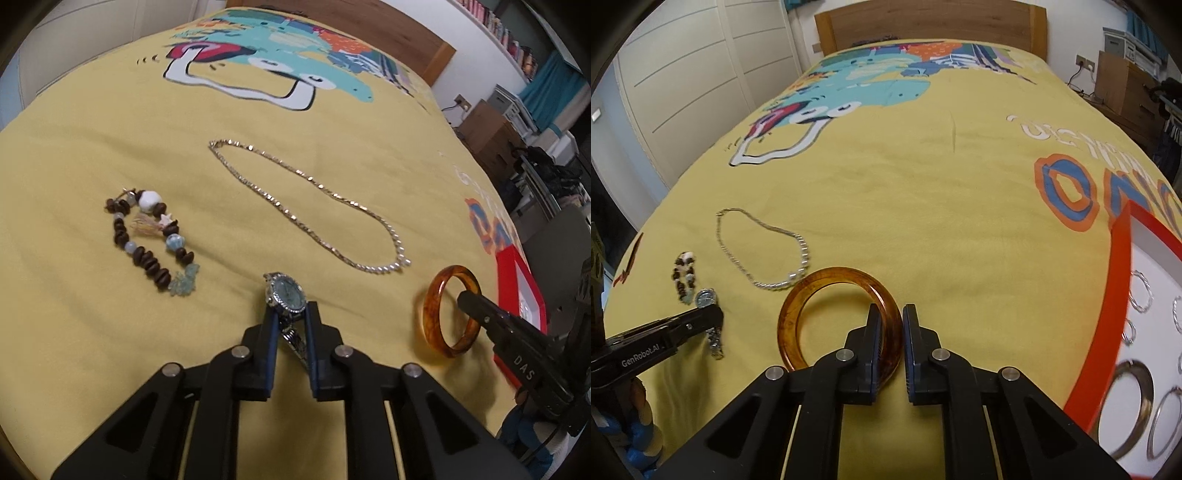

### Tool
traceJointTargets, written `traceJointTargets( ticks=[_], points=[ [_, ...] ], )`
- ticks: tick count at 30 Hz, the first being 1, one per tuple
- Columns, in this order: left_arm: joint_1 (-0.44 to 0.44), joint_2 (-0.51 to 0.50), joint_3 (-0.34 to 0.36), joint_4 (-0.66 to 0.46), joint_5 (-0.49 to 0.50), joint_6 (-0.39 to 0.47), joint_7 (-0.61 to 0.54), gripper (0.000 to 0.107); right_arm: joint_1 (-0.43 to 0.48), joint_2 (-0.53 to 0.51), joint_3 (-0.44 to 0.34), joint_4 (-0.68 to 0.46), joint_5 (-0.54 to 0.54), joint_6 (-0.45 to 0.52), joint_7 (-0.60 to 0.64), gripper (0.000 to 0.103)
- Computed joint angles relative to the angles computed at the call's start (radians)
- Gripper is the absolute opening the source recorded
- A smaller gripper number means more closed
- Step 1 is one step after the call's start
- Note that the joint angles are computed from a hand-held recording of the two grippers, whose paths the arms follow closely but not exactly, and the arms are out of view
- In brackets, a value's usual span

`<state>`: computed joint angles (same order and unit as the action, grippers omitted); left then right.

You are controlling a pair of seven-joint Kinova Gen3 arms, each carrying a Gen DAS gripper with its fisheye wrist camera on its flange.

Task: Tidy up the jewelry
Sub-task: 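Carry the wristwatch and amber bangle into the red box with both grippers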

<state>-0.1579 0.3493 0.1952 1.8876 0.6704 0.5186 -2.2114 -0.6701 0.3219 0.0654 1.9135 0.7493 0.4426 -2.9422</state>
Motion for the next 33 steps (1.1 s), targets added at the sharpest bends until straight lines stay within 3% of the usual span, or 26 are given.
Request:
traceJointTargets(
  ticks=[5, 11, 19, 26, 33],
  points=[
    [-0.045, -0.078, 0.008, 0.042, 0.065, 0.042, -0.102, 0.012, -0.054, -0.059, -0.021, 0.023, 0.055, 0.067, -0.091, 0.011],
    [-0.038, -0.174, -0.048, 0.09, 0.137, 0.119, -0.212, 0.012, -0.087, -0.146, -0.102, 0.071, 0.119, 0.187, -0.237, 0.011],
    [0.056, -0.27, -0.108, 0.125, 0.173, 0.216, -0.287, 0.012, -0.085, -0.268, -0.239, 0.167, 0.133, 0.364, -0.403, 0.011],
    [0.196, -0.278, -0.08, 0.099, 0.174, 0.233, -0.268, 0.012, 0.006, -0.403, -0.317, 0.29, 0.081, 0.446, -0.454, 0.011],
    [0.36, -0.181, 0.009, -0.014, 0.117, 0.163, -0.15, 0.012, 0.181, -0.482, -0.268, 0.357, 0.08, 0.418, -0.345, 0.011]
  ],
)
